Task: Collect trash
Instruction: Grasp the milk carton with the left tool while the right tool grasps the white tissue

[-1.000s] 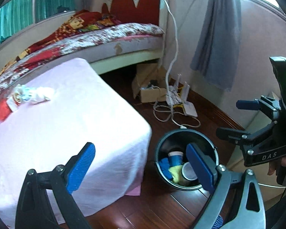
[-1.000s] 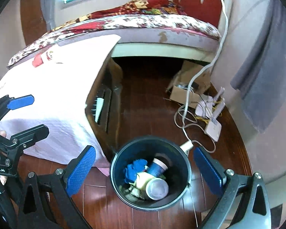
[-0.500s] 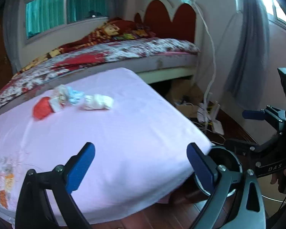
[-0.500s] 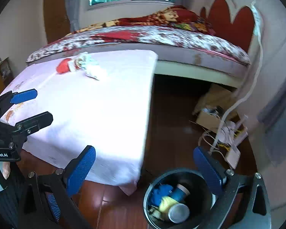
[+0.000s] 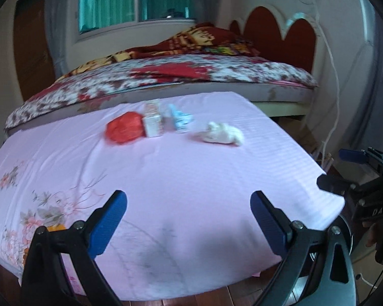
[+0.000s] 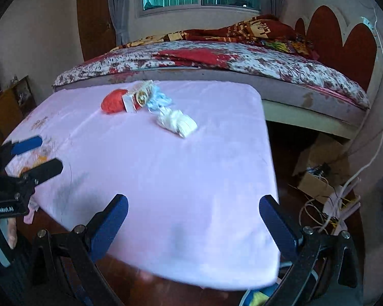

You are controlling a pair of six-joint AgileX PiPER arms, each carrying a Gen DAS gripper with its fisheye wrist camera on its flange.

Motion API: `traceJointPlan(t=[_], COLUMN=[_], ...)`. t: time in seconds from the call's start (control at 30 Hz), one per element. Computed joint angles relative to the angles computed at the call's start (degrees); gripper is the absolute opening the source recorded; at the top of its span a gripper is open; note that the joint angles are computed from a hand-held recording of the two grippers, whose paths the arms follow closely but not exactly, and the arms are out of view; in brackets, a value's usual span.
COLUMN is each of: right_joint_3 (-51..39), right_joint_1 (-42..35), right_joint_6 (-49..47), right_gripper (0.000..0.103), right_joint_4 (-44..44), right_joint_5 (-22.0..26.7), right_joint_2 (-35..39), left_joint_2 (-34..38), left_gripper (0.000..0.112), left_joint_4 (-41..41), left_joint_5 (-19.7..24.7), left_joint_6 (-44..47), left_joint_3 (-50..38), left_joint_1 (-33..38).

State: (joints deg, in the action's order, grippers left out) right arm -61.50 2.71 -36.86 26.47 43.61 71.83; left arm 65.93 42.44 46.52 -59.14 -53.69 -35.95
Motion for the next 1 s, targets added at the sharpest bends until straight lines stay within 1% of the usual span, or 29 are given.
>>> traceJointPlan(t=[0.07,0.13,0.17,0.2,0.23,0.27,0.3,0.33,0.4,0.43,0.5,0.53,0.57,0.6,0.67,0.7,0.73,0.77,0.8,0.83,0.87,0.9,0.97,1.0], right_joint_3=[-1.59,-3.13,-4.61,-6.71,-7.51,-7.86,-9.28,-10.8,-15.04,-18.07,-24.65,-27.94,-30.46,-34.81,-40.31,-43.23,-47.03,-49.19,-52.55,-55.77,-58.39,-63.29,-70.1,-75.58], right_joint_1=[3.08,5.26,6.61,8.87,10.76,11.49,12.0,11.85,12.19,12.42,12.63,13.08,13.37,14.03,14.89,15.39,15.66,15.77,15.53,15.61,15.8,15.74,15.31,14.99], right_joint_6=[1.99,3.22,4.74,7.62,10.47,11.52,11.3,10.6,11.65,12.47,13.13,13.93,14.45,15.41,16.25,16.74,16.94,17.46,17.74,19.01,20.14,21.85,23.69,25.27], right_gripper=[0.103,0.103,0.103,0.103,0.103,0.103,0.103,0.103,0.103,0.103,0.098,0.092,0.089,0.088,0.087,0.083,0.07,0.062,0.061,0.058,0.057,0.057,0.056,0.056], right_joint_4=[-0.22,-0.76,-2.32,-6.18,-9.89,-11.32,-10.98,-10.12,-10.91,-11.46,-11.53,-12.48,-13.11,-14.26,-15.9,-16.91,-17.36,-17.85,-17.15,-17.98,-18.74,-19.46,-19.71,-19.78], right_joint_5=[-2.16,-3.3,-2.98,-2.9,-4.28,-5.15,-6.0,-5.85,-5.45,-4.97,-3.16,-2.07,-1.03,0.76,3.11,4.04,5.65,6.65,7.56,8.51,9.41,11.43,14.47,17.06], right_joint_2=[2.57,4.73,6.26,8.26,9.26,9.91,11.93,13.7,18.34,21.42,27.55,30.38,32.38,36.02,40.5,42.89,45.79,47.32,49.59,51.5,53.04,55.81,59.44,62.31], left_joint_2=[-0.9,-0.92,-1.13,-0.83,-0.33,0.51,2.06,3.01,6.69,8.24,11.36,13.51,14.74,16.74,20.0,21.33,23.0,24.3,26.04,27.48,28.63,30.4,33.05,34.13], left_gripper=[0.098,0.098,0.098,0.098,0.096,0.095,0.091,0.085,0.08,0.079,0.078,0.077,0.077,0.076,0.075,0.072,0.071,0.071,0.071,0.071,0.071,0.071,0.071,0.069], left_joint_4=[-2.38,-5.02,-6.18,-8.35,-11.11,-12.85,-15.7,-17.52,-21.8,-24.36,-28.13,-29.79,-30.93,-32.34,-34.46,-35.78,-36.81,-37.77,-38.93,-39.62,-39.78,-39.65,-40.5,-41.1], left_joint_5=[-2.2,-4.63,-5.8,-7.8,-9.51,-10.58,-12.32,-13.15,-15.43,-16.66,-18.04,-18.74,-19.06,-19.55,-19.55,-19.54,-19.3,-19.15,-18.89,-18.62,-18.46,-18.06,-17.0,-16.67], left_joint_6=[2.44,5.59,6.95,9.5,12.82,15.16,18.72,21.0,26.42,29.4,33.5,35.29,36.59,38.18,40.49,41.93,42.97,43.98,45.03,45.68,45.94,46.03,46.45,46.79], left_joint_3=[1.13,1.69,2.12,2.28,2.23,1.89,1.23,0.75,-1.15,-1.89,-3.71,-5.03,-5.87,-7.32,-10.21,-11.57,-13.39,-14.82,-16.84,-18.57,-19.96,-22.14,-25.42,-26.78], left_joint_1=[4.2,8.81,10.65,13.47,16.18,18.15,20.81,22.3,25.8,27.48,29.42,30.19,30.64,31.12,31.72,32.05,32.2,32.4,32.57,32.54,32.45,32.27,32.4,32.52])
